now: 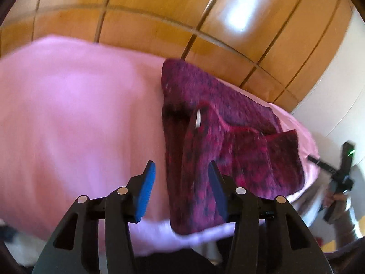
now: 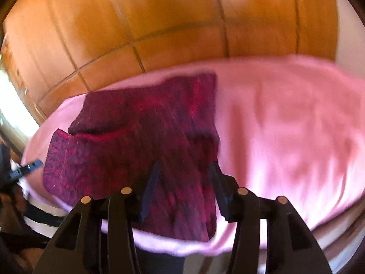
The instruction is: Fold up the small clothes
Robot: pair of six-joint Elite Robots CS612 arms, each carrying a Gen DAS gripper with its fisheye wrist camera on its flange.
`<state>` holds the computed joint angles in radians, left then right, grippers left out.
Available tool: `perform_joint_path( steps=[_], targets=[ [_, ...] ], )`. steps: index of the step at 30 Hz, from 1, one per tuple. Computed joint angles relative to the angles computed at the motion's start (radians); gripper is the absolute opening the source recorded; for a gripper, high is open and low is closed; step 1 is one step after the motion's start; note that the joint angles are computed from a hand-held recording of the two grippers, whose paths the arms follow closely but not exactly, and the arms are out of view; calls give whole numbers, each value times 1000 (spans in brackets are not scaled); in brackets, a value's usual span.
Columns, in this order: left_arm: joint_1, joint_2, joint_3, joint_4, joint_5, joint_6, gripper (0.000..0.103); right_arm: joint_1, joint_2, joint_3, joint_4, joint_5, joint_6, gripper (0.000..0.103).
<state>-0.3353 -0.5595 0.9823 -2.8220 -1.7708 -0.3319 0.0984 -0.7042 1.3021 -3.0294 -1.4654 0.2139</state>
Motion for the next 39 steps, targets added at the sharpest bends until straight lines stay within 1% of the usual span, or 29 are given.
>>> perform_joint_path(
  steps=[1,2,3,4,5,6,7,8,9,10,11,12,14,15,17,18,20,23,25,26,27,28,29,30,31,33,37,38,39],
  targets=[
    [-6,10,-25,10,22,32,46,9,12,-26,-8,-15,-33,44],
    [-8,17,-40,17,19,58,46,14,22,-44,-11,-19,-55,44],
    [-11,30,-70,33,13,92,48,22,37,-77,3,-28,-87,43],
    [-15,46,-105,63,14,116,54,29,52,-108,26,-50,-115,43],
    [-20,58,-131,90,15,134,55,34,63,-126,41,-75,-147,42],
    [-23,76,-166,112,19,152,55,41,81,-158,66,-105,-174,38],
    [-19,86,-181,120,10,168,55,44,97,-183,85,-127,-190,31],
    [-20,97,-200,135,2,183,53,47,116,-214,116,-149,-203,30],
    [-22,113,-231,163,0,198,43,46,124,-224,132,-154,-213,26],
    [-23,113,-230,170,-1,209,31,46,134,-237,146,-159,-219,19],
    [-26,118,-236,174,10,218,20,43,139,-243,158,-160,-219,17],
    [-30,118,-231,168,48,219,15,38,142,-241,164,-162,-206,14],
    [-29,106,-193,118,65,195,14,28,137,-223,155,-154,-161,13],
    [-26,93,-162,73,76,151,14,24,127,-201,139,-148,-143,12],
    [-21,84,-134,34,69,100,14,15,107,-159,112,-126,-110,9],
    [-24,90,-143,53,86,105,14,11,102,-147,118,-124,-99,0],
    [-26,108,-175,101,98,108,14,9,108,-153,152,-124,-65,0],
    [-30,123,-209,150,106,109,15,-8,119,-161,150,-57,4,0],
    [-28,119,-204,140,92,111,15,-6,116,-159,141,-68,-7,3],
    [-30,114,-197,131,100,118,15,-4,112,-155,132,-68,-11,7],
    [-31,110,-194,128,105,127,16,-3,103,-144,121,-69,-21,25],
    [-32,107,-191,134,109,136,19,-1,96,-136,108,-85,-28,50],
    [-34,103,-186,134,124,143,20,2,89,-125,82,-97,-30,53],
    [-39,98,-179,133,151,161,20,2,84,-120,62,-92,-30,53],
    [-42,95,-175,135,160,170,20,3,82,-119,55,-84,-29,57],
    [-48,89,-166,130,191,187,20,2,79,-120,44,-62,-27,67],
    [-54,81,-148,115,216,195,20,11,114,-180,89,-54,-55,68],
    [-55,79,-142,111,218,195,20,13,122,-195,104,-50,-57,65],
    [-55,79,-141,110,222,194,20,17,136,-220,133,-58,-68,54]
  ],
)
